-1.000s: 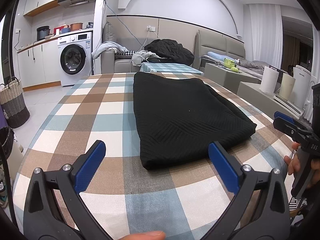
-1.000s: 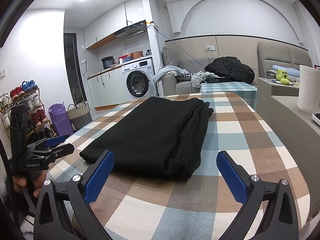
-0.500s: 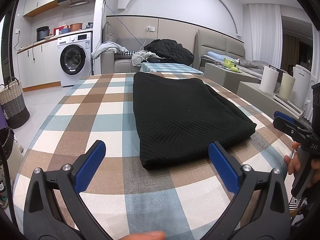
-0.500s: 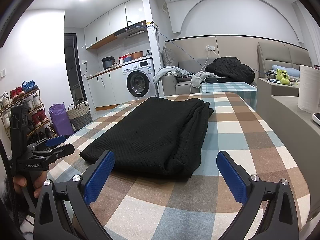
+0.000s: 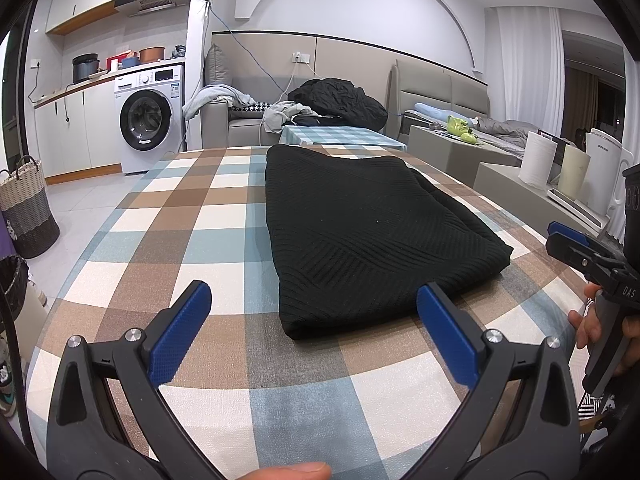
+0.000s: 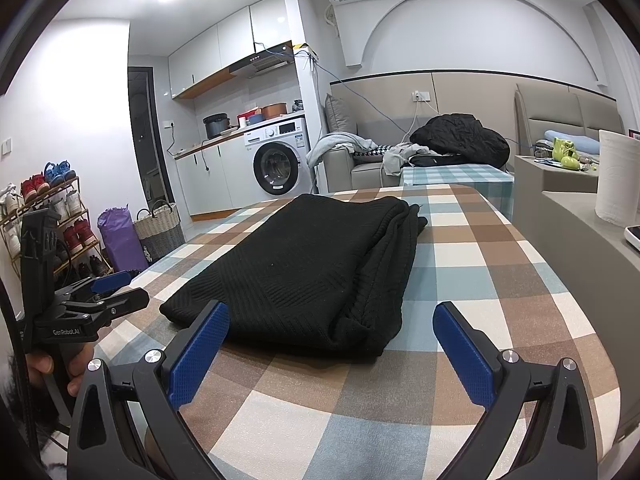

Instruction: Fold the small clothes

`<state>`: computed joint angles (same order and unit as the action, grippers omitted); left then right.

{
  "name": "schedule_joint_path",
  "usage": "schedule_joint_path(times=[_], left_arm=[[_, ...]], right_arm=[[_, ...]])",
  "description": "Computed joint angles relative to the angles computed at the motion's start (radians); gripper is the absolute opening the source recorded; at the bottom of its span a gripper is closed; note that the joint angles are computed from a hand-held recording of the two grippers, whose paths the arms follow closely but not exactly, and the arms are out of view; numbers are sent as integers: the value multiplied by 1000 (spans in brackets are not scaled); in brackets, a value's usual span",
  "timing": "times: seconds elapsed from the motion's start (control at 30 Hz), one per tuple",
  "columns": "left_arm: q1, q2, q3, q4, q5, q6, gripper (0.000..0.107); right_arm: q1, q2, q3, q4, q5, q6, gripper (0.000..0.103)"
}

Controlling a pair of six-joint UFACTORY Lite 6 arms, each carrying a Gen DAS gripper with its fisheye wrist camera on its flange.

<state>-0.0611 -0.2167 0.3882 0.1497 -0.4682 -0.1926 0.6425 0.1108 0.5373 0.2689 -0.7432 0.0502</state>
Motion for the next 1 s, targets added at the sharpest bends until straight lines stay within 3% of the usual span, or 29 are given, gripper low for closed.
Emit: schedule_joint_path(times=[1.0], left_arm=[[-6,-1,-1,-15,0,14,102]], right_arm=[[6,-1,-1,8,-2,-2,103]])
